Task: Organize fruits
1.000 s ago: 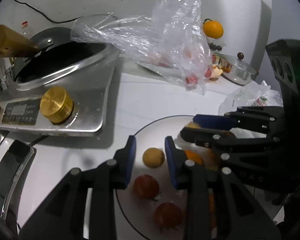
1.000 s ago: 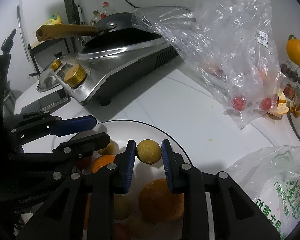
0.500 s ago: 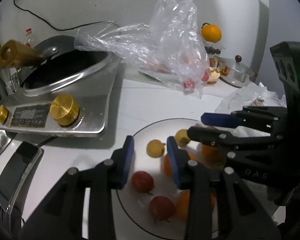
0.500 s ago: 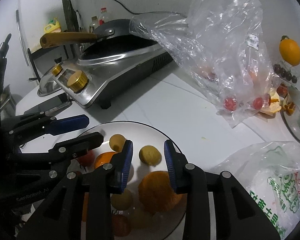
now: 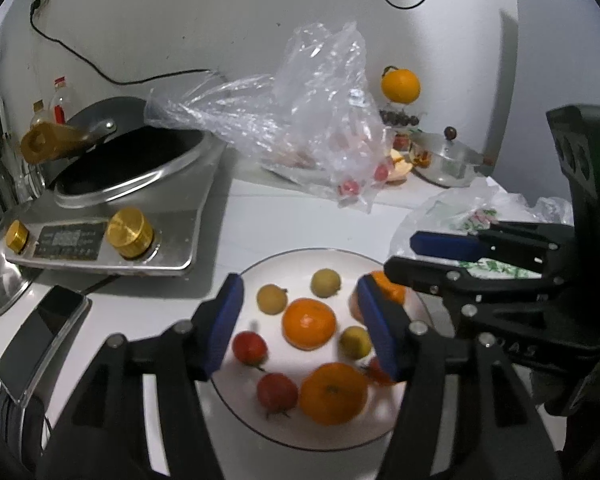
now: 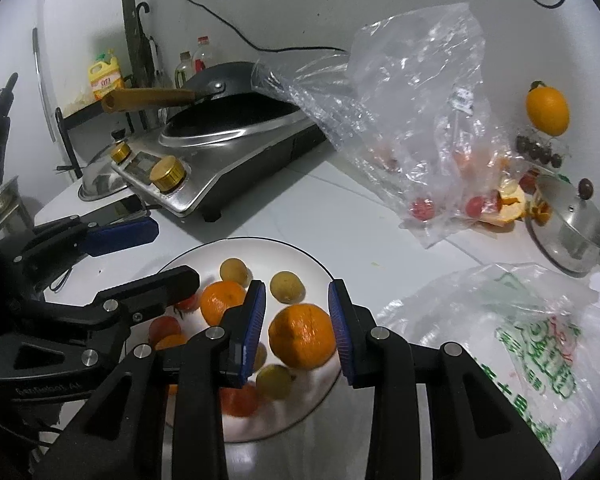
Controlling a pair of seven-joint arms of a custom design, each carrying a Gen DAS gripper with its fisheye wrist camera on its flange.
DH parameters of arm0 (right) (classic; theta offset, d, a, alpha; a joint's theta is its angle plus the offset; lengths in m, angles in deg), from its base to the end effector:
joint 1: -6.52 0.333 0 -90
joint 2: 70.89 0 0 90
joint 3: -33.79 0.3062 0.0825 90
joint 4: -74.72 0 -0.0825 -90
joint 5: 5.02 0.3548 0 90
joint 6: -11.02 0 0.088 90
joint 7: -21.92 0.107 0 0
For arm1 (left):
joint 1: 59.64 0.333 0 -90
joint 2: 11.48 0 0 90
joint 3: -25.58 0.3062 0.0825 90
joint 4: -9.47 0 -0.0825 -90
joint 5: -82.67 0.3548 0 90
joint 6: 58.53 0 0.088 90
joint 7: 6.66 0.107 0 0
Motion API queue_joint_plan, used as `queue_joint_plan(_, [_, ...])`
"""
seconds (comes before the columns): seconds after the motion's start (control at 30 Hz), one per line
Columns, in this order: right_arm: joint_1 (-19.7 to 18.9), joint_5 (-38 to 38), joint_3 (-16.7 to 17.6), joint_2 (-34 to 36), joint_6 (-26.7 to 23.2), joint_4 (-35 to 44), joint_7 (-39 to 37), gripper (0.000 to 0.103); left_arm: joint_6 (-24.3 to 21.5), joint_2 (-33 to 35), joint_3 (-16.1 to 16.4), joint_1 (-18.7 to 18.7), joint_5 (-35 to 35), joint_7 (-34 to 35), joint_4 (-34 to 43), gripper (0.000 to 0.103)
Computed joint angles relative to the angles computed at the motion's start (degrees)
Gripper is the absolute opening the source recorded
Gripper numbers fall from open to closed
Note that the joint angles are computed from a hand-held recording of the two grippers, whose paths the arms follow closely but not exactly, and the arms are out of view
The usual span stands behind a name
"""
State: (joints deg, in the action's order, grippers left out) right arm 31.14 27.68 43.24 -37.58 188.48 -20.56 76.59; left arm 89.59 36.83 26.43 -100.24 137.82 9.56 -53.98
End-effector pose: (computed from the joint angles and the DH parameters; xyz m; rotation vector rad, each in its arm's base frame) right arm 0.6128 0.3332 0.3725 -2.0294 1.0919 -0.4202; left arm 0.5835 -0.5104 0.3788 -1.5969 1.7549 -0.9133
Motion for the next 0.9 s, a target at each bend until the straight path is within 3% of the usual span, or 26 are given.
queue_joint_plan(0.4, [-7.45, 6.11, 8.91, -6.8, 7.52, -10.6, -6.69, 0.035, -1.97, -1.95, -0.38, -3.0, 2.49, -2.7, -2.01, 0.062])
queue_joint_plan(0.6, [-15.39, 8.8, 17.63, -10.12, 12.14, -16.65, -10.18, 0.035, -1.88, -2.23, 0.05, -5.25, 5.45, -5.28, -1.7, 0.07])
queue_joint_plan(0.77, [-23.71, 6.44, 25.98, -12.53, 16.34, -22.32, -8.25, 0.035, -1.46, -2.5, 0.21, -6.81, 7.86, -6.78, -1.53, 0.074])
queue_joint_plan(0.9, [-30.96, 2.25, 32.68, -14.44, 20.0, -27.44, -4.0, 0.044, -0.99, -3.4, 0.48, -7.83, 10.06, -9.47, -2.5, 0.08])
